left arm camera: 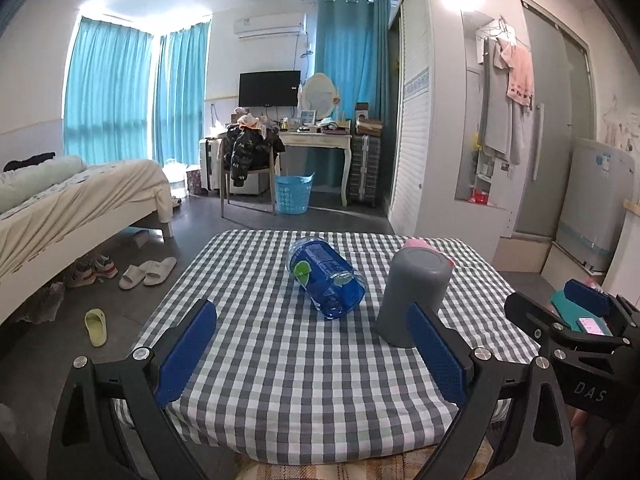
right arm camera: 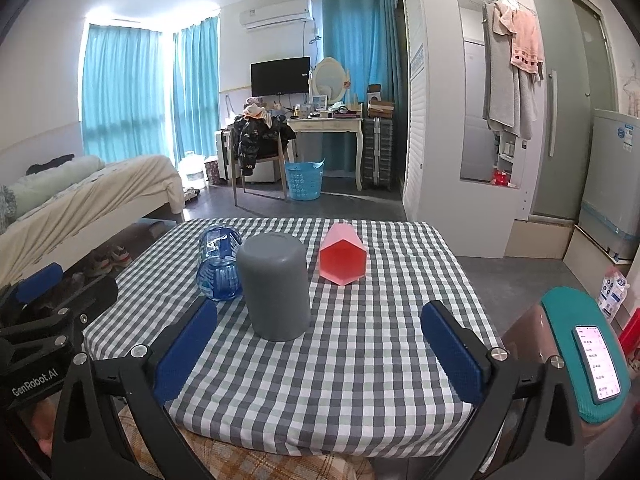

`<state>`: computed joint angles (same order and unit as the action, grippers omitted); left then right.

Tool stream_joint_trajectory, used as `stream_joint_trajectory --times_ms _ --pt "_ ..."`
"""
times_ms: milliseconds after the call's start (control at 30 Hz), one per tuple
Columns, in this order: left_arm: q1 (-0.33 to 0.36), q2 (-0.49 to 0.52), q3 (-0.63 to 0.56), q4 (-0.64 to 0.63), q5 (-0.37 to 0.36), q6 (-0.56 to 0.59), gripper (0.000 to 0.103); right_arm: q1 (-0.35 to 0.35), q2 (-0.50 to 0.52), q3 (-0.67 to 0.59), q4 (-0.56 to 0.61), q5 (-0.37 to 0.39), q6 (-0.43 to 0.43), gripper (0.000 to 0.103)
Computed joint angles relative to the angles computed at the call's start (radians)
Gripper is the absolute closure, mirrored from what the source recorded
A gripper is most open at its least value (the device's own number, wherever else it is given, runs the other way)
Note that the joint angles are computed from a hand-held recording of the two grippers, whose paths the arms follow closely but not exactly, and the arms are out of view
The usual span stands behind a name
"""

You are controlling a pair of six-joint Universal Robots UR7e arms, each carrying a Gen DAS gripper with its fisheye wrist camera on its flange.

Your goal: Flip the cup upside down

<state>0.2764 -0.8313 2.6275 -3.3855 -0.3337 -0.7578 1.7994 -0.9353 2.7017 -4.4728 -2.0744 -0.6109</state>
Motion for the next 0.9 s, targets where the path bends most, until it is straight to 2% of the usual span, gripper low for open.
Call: stream_joint_trajectory --times_ms 900 --pt "0.017 -0.011 0.002 0.035 -0.004 -0.036 0.004 0.006 -0.001 -0.002 -0.001 -0.009 0.001 0.001"
